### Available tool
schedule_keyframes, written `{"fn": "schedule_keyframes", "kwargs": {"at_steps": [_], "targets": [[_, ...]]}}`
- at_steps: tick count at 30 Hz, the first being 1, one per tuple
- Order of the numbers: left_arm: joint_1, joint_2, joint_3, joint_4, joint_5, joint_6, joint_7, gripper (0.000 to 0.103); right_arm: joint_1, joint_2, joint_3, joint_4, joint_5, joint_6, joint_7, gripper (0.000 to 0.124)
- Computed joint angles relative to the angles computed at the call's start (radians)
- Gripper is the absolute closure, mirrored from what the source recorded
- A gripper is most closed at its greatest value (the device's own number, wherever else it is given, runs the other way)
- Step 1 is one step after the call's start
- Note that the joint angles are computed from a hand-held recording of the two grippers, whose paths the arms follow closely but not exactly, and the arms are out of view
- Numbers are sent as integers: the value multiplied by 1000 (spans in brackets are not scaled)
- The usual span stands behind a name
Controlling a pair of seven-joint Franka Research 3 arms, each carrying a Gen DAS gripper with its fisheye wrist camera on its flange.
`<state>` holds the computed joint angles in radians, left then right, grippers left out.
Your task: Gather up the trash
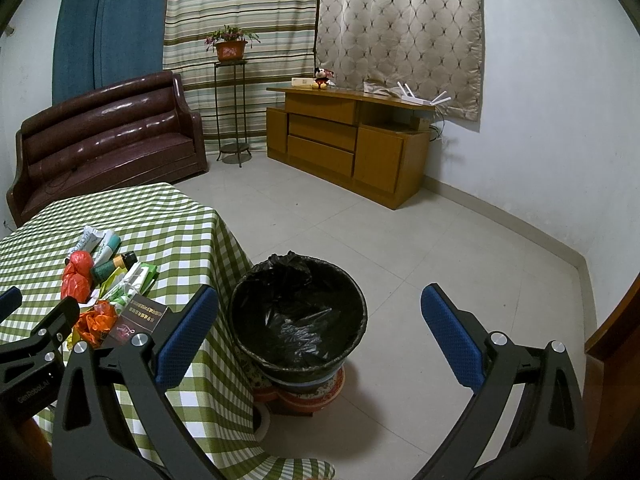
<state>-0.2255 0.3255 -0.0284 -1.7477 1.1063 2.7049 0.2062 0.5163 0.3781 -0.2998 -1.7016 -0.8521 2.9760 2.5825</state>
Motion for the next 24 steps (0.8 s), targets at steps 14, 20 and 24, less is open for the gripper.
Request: {"fn": "schedule_keyframes", "kwargs": {"at_steps": [14,20,24], "targets": [[-1,0,1,-1,-1,-2,1,7,2,0,-1,0,1,-2,-1,25],[-2,1,2,-2,0,-6,-3,7,2,1,1,1,1,-4,-2,25],[5,-7,1,-16,-5,-7,-5,7,5,2,-3,3,-5,-4,2,25]]}}
